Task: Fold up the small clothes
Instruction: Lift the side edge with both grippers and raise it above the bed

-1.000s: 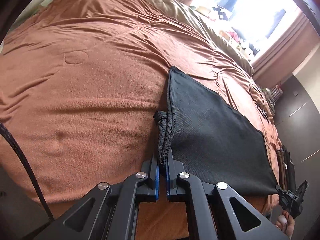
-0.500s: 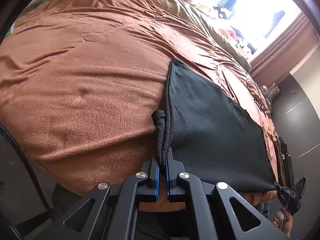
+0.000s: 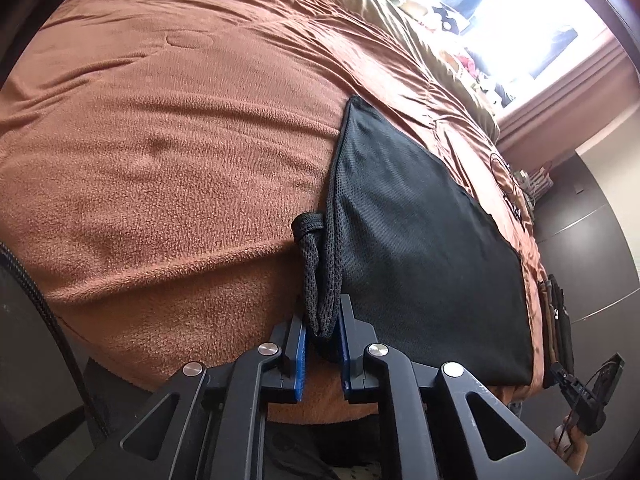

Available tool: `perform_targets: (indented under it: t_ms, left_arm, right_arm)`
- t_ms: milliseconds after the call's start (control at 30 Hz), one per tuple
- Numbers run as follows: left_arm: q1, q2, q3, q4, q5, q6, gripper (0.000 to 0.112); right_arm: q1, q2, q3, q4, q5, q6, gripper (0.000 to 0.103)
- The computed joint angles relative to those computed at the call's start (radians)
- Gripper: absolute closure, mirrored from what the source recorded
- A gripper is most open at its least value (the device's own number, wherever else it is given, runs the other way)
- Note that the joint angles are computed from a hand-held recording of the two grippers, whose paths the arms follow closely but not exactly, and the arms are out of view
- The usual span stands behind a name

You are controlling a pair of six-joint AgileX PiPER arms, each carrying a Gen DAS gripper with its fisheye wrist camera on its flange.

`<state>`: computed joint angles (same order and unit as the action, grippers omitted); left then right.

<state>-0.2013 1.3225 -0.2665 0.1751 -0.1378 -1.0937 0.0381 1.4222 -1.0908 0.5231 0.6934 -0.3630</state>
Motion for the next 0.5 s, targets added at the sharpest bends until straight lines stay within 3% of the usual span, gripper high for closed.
perform_targets:
  t_ms: [233,500]
  left_arm:
    - [0.051,0.011,0.042,0.211,-0.092,-0.183,0.095]
    - [0.078,0.021,0.035,0.327,-0.095,-0.271,0.095]
  right_arm:
    - [0.246,0.070,-0.063,-0.105,-0.030,0.145,0.098]
    - [0.439,0.192,-0.133,-0.213,-0.069,0.276,0.098]
